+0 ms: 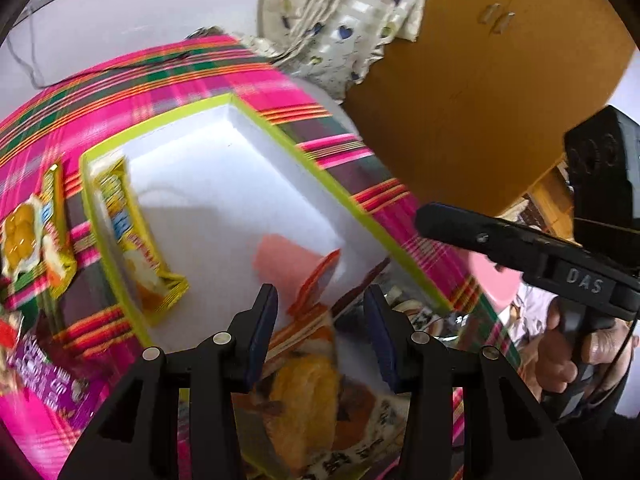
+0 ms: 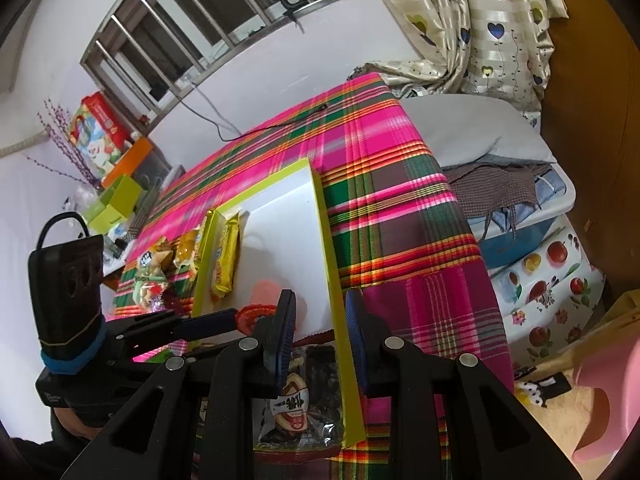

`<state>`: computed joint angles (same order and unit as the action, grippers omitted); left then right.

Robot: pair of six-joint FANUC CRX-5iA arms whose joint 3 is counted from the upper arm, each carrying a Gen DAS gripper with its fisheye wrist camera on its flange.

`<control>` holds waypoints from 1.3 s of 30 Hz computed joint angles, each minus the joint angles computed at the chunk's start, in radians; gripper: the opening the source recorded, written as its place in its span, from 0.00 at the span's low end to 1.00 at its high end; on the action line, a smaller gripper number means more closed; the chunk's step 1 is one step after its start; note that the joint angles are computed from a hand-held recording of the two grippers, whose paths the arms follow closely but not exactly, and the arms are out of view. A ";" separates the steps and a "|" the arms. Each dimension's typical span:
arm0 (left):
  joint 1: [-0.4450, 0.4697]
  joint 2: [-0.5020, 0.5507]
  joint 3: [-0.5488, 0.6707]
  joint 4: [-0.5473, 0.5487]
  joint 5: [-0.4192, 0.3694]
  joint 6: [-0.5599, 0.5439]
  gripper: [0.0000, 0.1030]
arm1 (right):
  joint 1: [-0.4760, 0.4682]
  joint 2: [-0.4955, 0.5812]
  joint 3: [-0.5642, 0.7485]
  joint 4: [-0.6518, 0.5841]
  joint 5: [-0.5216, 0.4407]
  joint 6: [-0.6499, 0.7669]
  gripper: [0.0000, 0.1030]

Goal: Organize snacks
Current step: 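Carry the pink cup into the white box and release it with the left tool, then move the left tool to the clear green-label cookie bag and grasp it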

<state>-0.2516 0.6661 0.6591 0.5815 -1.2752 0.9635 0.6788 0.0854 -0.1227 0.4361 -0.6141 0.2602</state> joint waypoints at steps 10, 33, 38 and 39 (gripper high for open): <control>-0.001 -0.032 -0.074 0.116 0.040 -0.129 0.45 | 0.000 -0.006 -0.005 0.025 -0.002 -0.016 0.23; 0.144 -0.280 -0.426 0.107 0.302 -0.008 0.45 | 0.103 0.076 0.135 0.049 -0.058 0.088 0.34; 0.179 -0.306 -0.468 0.103 0.329 0.012 0.45 | 0.114 0.101 0.170 0.029 -0.072 0.114 0.34; 0.186 -0.311 -0.476 0.104 0.335 0.015 0.45 | 0.115 0.105 0.177 0.024 -0.073 0.121 0.34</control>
<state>-0.0655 0.3555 0.1828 0.6860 -0.9406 0.9788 0.7936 0.1908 0.0539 0.4602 -0.6875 0.3807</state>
